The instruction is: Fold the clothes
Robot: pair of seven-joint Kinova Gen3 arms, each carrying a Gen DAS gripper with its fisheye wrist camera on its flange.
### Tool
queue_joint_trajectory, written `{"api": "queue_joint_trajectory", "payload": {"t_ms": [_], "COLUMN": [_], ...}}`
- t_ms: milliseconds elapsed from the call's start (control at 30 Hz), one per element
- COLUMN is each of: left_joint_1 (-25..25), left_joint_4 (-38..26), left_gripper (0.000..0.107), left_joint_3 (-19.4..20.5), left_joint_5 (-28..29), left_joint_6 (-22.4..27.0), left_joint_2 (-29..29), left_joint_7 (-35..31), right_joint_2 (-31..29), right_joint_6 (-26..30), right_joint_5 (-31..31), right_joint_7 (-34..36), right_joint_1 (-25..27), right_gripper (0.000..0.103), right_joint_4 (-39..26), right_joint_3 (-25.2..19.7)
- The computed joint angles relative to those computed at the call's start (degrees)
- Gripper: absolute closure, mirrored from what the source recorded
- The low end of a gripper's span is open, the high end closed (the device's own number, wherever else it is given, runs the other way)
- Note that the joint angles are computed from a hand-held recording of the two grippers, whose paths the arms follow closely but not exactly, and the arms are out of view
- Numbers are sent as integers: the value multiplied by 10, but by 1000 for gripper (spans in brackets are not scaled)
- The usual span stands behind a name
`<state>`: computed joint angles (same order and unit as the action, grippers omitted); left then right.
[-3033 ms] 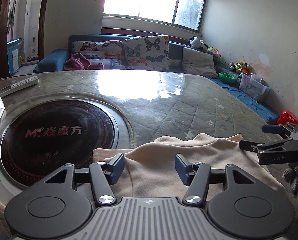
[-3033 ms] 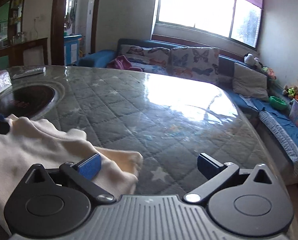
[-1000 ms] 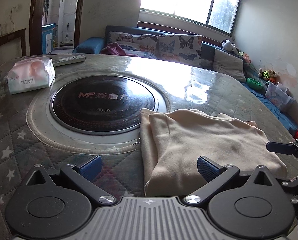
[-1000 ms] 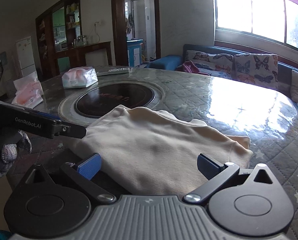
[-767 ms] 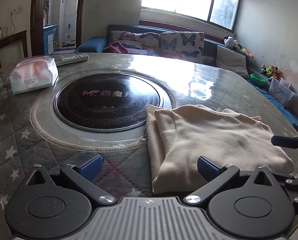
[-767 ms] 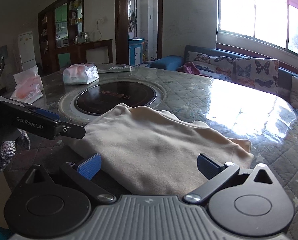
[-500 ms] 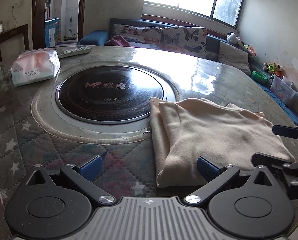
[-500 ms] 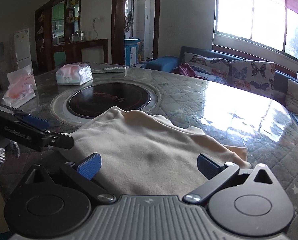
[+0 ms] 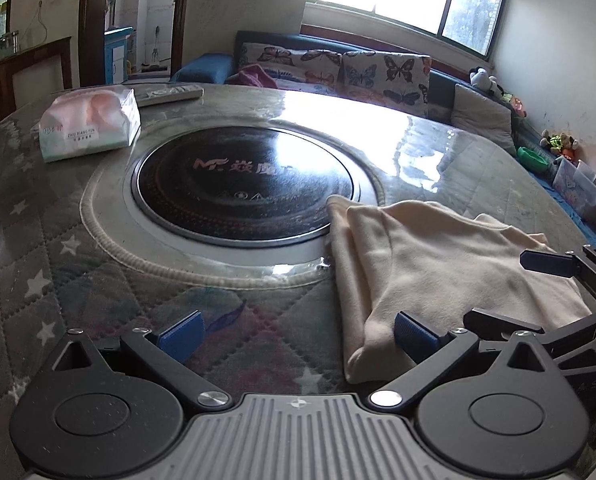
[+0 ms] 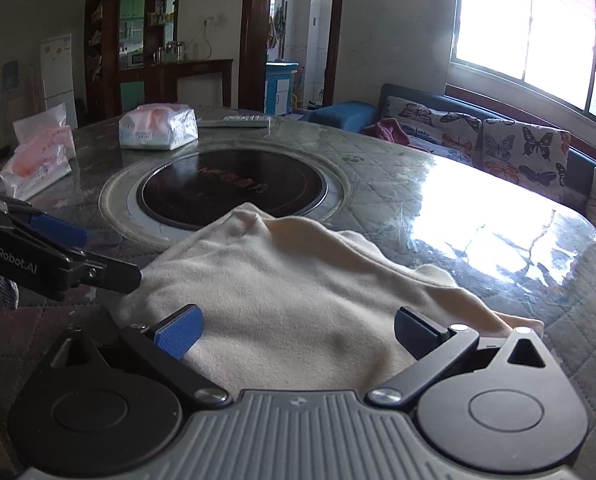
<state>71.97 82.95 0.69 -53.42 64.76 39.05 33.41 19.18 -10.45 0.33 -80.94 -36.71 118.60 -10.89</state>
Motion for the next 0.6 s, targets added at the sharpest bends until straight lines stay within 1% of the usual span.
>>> {"api": "queue_joint_trajectory", "payload": {"t_ms": [133,233,333,467,600], "left_joint_1": [-1,-1,-2,-6,-8], "left_joint_4": [6,8,7,10,14], "left_gripper": [4,4,4,4,4], "left_joint_3": [1,1,1,4,4], "left_joint_5": [-1,-2,-2,0,1], "left_joint_6": [-5,-6,-3,-6,-12], "left_joint_2": [-3,-5,-7,-8,-10], "left_joint_7": [2,5,5,5,7], "right_joint_2": [-3,-9,-7,7,9], "right_joint_6": [4,-3,-8,11,17], "right_joint_5": [7,11,22,35,41], "right_joint_7": [2,6,2,6,-2], "right_joint_1": [7,6,18,18,29], "right_gripper": [0,0,0,0,0], "right_joint_4": [1,2,-2,-18,-21], "right_joint_3": [-6,-7,-23,-29,-42]}}
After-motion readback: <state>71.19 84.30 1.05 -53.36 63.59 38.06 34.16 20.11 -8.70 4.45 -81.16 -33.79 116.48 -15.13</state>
